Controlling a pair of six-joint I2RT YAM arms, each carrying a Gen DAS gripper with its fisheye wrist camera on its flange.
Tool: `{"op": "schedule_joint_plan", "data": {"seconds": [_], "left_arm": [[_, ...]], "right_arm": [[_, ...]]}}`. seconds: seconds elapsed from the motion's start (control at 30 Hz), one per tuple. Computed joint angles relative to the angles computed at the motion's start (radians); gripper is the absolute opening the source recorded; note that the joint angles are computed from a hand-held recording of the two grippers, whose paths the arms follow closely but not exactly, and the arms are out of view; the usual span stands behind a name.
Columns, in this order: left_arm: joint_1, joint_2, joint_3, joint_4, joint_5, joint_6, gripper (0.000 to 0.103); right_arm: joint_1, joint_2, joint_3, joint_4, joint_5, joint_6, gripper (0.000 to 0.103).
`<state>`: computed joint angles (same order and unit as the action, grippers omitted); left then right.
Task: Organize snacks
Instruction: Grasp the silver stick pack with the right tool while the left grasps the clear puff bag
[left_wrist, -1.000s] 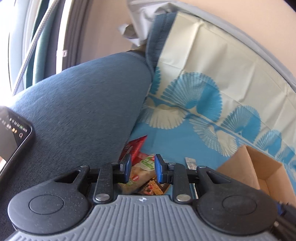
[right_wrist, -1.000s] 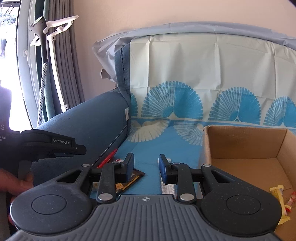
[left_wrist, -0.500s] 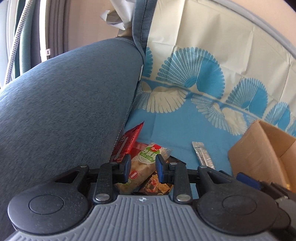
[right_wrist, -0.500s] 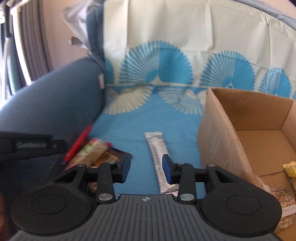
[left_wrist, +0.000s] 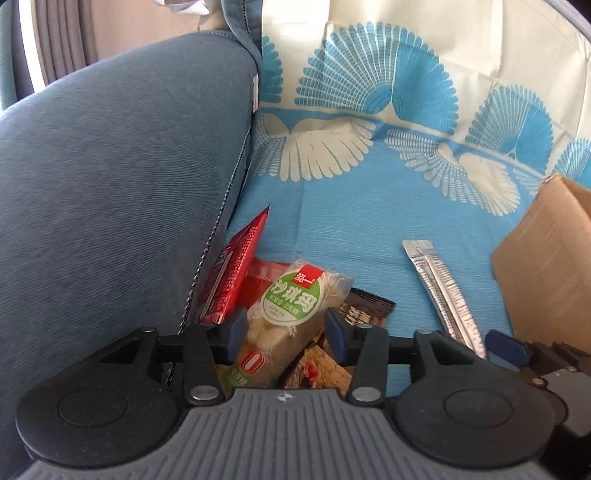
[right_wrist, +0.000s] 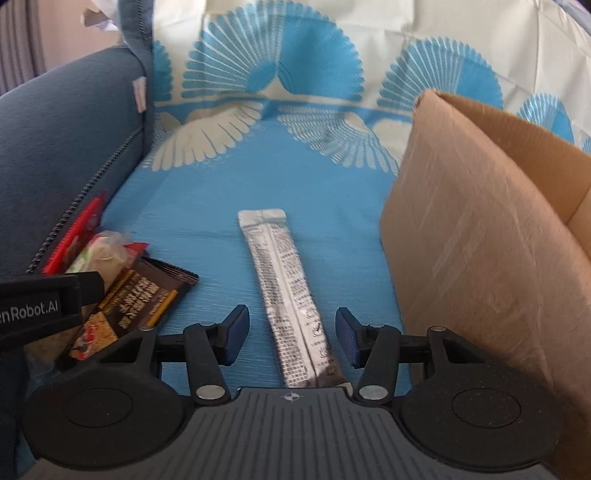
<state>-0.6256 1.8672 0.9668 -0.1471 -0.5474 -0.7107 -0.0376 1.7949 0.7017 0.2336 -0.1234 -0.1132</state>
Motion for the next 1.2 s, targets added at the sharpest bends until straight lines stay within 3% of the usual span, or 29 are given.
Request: {"op": "schedule_joint_plan", "data": {"seconds": [0.1, 0.23, 0.37, 0.43, 0.5, 0.6, 0.67, 0.9, 1.2], "left_arm": [[0.009, 0.032, 0.021, 0.016, 0.008, 0.015, 0.067], [0.030, 0.073, 0.050, 0.019, 0.043, 0.033, 0.072], [0.060, 0.062, 0.018, 0.072, 0.114, -0.004, 0.074], [0.066, 0.054, 0.018, 0.063, 0.137, -0.025, 0.070], [0.071, 0.040, 0.012, 0.057, 0.154, -0.053, 0.058], [0.068, 0.016, 0.002, 0.045, 0.159, -0.081, 0.036], [0.061, 0.000, -0.005, 0.031, 0.157, -0.096, 0.031], [0.009, -0.133, -0.102, 0.033, 0.121, -0.167, 0.031], [-0.163, -0.333, -0.200, -0.090, 0.031, -0.293, 0.031]], "right_arm": [[-0.008, 0.022, 0.018, -0.001, -0.014, 0.021, 0.058], [-0.020, 0.026, 0.020, -0.005, -0.040, 0.029, 0.059], [-0.041, 0.020, 0.033, -0.034, -0.069, 0.020, 0.051], [-0.050, 0.012, 0.032, -0.041, -0.080, 0.014, 0.040], [-0.061, 0.003, 0.029, -0.051, -0.100, 0.010, 0.031], [-0.080, -0.011, 0.033, -0.087, -0.150, 0.006, 0.025], [-0.087, -0.041, 0.012, -0.094, -0.173, -0.005, 0.024], [-0.146, -0.228, -0.088, -0.163, -0.271, -0.096, 0.023], [-0.301, -0.506, -0.184, -0.467, -0.456, -0.357, 0.023]]}}
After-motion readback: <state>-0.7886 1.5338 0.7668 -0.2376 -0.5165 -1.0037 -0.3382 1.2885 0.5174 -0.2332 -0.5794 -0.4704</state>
